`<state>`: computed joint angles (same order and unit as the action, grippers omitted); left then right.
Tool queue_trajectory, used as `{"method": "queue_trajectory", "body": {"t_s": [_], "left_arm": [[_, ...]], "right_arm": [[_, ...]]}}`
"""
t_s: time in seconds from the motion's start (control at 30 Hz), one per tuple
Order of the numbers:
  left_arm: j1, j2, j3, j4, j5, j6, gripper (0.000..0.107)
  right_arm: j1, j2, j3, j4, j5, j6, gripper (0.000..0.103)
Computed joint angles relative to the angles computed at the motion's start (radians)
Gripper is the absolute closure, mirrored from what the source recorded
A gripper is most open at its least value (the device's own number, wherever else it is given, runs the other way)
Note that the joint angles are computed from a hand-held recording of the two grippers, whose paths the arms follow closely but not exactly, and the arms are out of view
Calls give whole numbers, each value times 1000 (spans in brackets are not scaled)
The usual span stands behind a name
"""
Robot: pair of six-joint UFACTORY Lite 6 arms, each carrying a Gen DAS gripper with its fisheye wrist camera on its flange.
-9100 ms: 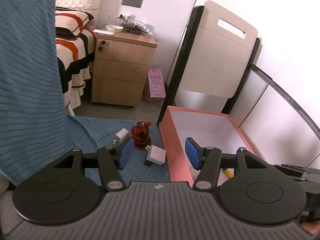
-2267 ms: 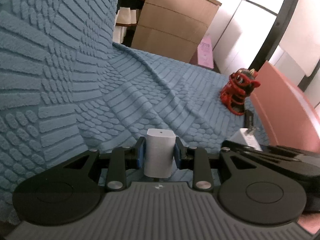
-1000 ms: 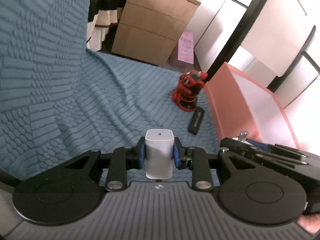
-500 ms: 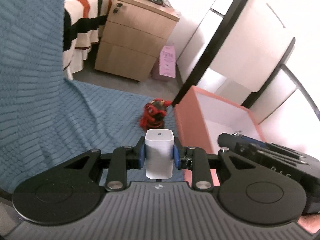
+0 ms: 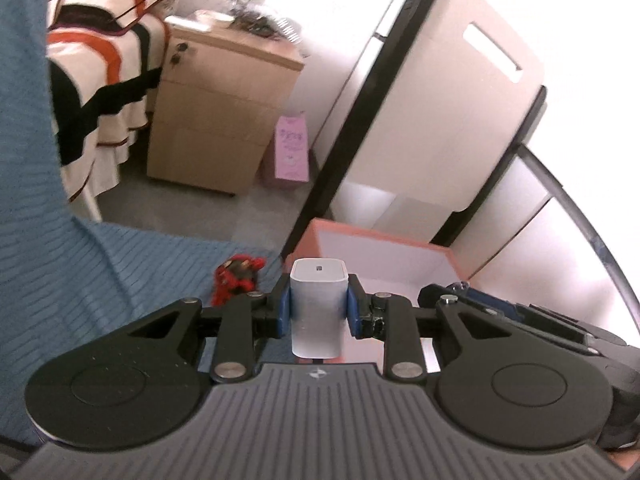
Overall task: Organize rigid objects
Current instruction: 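Carry both white chargers over the pink box with both tools, then open the left tool dropping its charger while the right tool releases its charger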
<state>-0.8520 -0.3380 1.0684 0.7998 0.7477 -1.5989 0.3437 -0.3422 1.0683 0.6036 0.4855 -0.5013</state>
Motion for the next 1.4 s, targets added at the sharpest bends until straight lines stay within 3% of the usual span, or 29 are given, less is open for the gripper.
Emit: {"method": "queue_trajectory", "body": {"t_s": [0.4,0.67,1.03,1.4], "left_arm": [[-21,410,373,-32,-73,58,75],[-17,662,526,-107,-149,98,75],[-23,924,682,-261,-189,195,75],[-26,1024,759,-333,-174,247,75]], "right_arm": [[-332,52,13,253,119,-346,72],[-548,169,-29,364,182,-549,72],[-613,345,-90,395,107,-683,71],[-620,397,-96,412,84,-720,72]]}}
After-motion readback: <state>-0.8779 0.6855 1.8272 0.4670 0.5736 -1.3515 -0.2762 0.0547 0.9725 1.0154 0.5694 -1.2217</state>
